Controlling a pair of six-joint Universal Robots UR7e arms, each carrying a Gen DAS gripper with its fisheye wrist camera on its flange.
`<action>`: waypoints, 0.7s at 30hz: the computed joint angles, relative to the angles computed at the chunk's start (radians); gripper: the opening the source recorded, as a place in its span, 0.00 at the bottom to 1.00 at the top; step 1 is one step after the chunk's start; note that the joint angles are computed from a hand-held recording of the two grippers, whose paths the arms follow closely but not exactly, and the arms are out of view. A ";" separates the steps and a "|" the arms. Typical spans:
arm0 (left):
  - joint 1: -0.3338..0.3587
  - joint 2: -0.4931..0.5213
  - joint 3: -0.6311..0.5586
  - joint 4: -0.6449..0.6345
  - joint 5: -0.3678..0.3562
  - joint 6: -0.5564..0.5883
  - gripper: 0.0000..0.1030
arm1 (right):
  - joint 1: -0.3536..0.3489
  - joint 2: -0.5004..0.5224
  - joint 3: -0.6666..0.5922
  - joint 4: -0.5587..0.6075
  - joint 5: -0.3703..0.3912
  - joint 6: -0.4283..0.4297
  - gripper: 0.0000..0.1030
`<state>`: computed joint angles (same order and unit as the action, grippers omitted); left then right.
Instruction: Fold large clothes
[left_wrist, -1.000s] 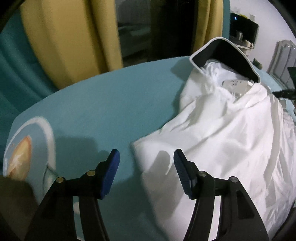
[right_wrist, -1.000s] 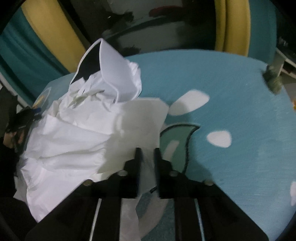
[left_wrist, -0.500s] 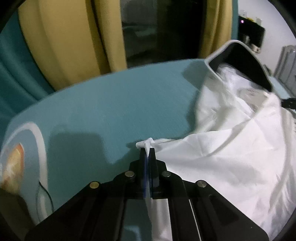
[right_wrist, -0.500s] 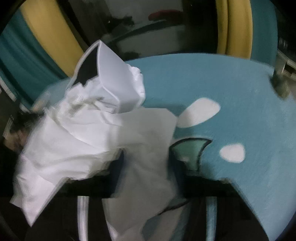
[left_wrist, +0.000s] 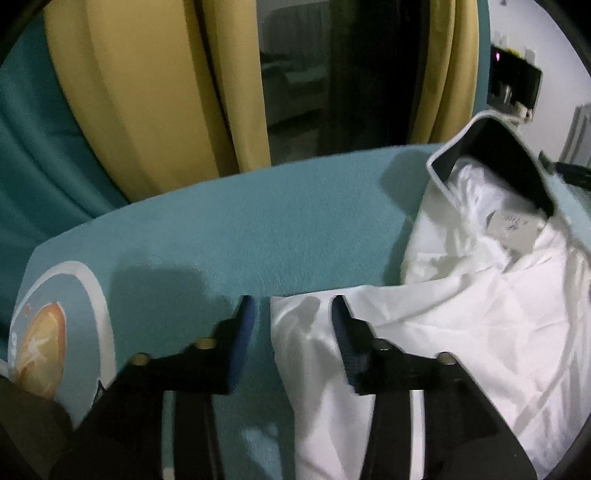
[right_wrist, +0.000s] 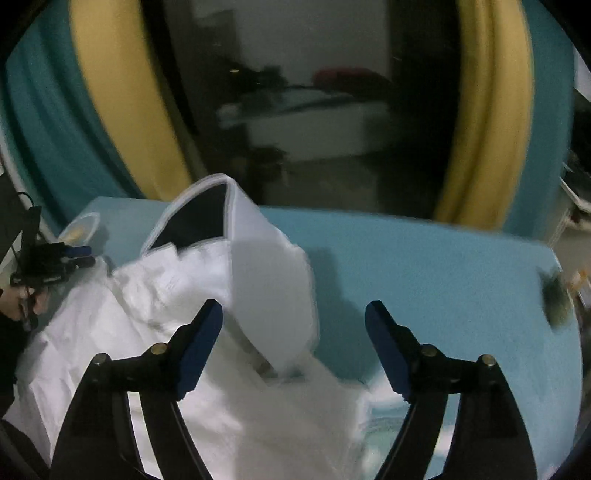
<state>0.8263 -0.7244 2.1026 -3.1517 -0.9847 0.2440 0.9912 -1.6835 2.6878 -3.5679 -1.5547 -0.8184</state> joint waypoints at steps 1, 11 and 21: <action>0.002 -0.011 0.004 0.007 -0.014 -0.013 0.46 | 0.054 0.066 -0.031 -0.034 -0.051 0.007 0.77; 0.022 -0.063 0.008 0.133 -0.142 -0.151 0.47 | 0.322 0.501 -0.216 -0.362 -0.341 -0.194 0.03; -0.008 -0.037 -0.027 0.056 -0.124 -0.122 0.49 | 0.303 0.505 -0.104 -0.191 -0.308 -0.387 0.39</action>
<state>0.8184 -0.7616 2.0752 -3.0958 -1.1089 0.1215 1.2947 -1.1782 2.5834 -3.7585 -1.8630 -1.2049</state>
